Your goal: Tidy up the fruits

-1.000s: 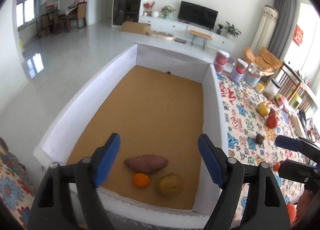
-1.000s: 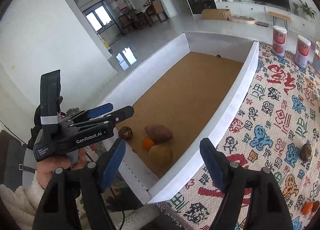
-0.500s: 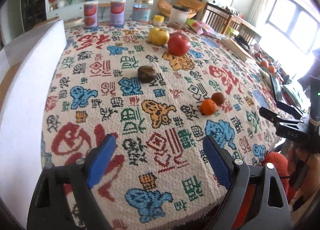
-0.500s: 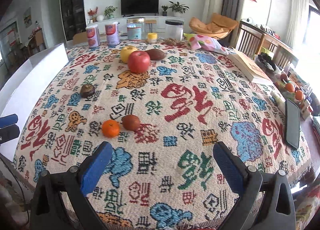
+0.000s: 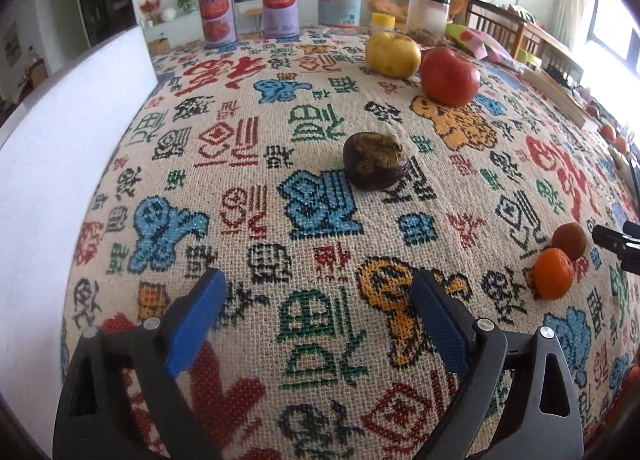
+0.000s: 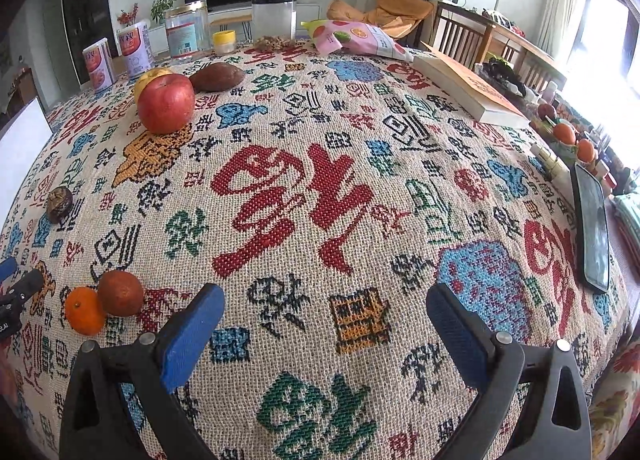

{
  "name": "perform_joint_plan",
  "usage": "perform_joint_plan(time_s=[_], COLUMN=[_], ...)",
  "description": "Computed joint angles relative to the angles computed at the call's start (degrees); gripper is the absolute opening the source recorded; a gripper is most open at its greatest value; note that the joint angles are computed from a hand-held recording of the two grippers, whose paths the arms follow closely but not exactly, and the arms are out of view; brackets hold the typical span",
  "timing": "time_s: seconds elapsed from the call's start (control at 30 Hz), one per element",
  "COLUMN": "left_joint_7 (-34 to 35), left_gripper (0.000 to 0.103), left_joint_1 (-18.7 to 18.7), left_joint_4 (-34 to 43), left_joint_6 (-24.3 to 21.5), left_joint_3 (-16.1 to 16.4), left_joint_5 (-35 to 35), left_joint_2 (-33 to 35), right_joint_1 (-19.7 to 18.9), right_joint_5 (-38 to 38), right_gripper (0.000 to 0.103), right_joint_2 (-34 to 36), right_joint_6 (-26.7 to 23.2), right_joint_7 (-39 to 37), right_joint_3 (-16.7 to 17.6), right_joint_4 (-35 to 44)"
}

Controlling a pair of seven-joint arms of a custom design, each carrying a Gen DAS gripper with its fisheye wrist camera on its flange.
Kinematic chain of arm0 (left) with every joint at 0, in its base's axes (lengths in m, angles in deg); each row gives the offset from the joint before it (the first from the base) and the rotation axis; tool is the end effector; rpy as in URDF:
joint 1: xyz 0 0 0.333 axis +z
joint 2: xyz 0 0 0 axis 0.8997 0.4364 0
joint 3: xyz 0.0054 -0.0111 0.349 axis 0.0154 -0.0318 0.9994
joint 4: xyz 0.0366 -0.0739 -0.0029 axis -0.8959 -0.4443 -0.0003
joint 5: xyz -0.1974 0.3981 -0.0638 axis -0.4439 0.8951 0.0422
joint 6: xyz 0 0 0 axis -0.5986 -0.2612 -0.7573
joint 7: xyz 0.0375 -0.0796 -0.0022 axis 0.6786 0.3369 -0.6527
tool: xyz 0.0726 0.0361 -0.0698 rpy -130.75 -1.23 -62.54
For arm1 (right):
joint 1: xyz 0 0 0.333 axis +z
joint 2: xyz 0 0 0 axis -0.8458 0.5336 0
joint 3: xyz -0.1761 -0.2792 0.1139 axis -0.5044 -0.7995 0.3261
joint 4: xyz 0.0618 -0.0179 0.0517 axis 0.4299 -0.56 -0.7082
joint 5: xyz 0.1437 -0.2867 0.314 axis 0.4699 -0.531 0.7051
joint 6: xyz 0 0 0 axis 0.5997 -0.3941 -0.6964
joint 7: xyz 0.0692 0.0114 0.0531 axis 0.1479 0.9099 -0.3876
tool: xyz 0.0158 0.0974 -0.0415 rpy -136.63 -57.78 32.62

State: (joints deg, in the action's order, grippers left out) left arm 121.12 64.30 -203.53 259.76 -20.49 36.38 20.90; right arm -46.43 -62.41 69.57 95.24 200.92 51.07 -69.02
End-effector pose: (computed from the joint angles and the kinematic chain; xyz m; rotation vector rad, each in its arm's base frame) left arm 0.6751 -0.2074 0.3307 -1.3305 2.3706 -0.7996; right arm 0.5392 0.1356 0.3510 -1.3264 2.5140 -0.8117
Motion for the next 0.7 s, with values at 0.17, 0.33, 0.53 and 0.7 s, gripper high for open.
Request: perform_joint_plan(time_s=[0.17,0.33,0.53,0.7], left_joint_7=[-0.9,-1.1,-1.1,-1.1], left_gripper=[0.097,0.098,0.098,0.098], left_joint_1=[-0.9,-0.7,-0.7,-0.6], left_joint_4=[0.4,0.3,0.4,0.4], left_joint_6=[-0.3,-0.3,-0.3,-0.3], left_joint_3=[0.9,0.7,0.6,0.6], left_joint_5=[1.0,1.2,1.2,1.2], left_joint_2=[0.3,0.2,0.3,0.3], right_joint_1=[-1.3,-1.3,-1.2,-1.2], right_joint_5=[4.0,1.8,1.8,1.8], right_gripper=[0.103,0.103,0.103,0.103], right_joint_2=[0.9,1.6,1.6,1.6], right_joint_6=[4.5,4.0,4.0,4.1], right_joint_7=[-0.4,1.9,1.9,1.8], right_joint_3=[-1.5,-1.5,-1.5,-1.6], right_joint_4=[-1.2,-0.5,-0.4,-0.5])
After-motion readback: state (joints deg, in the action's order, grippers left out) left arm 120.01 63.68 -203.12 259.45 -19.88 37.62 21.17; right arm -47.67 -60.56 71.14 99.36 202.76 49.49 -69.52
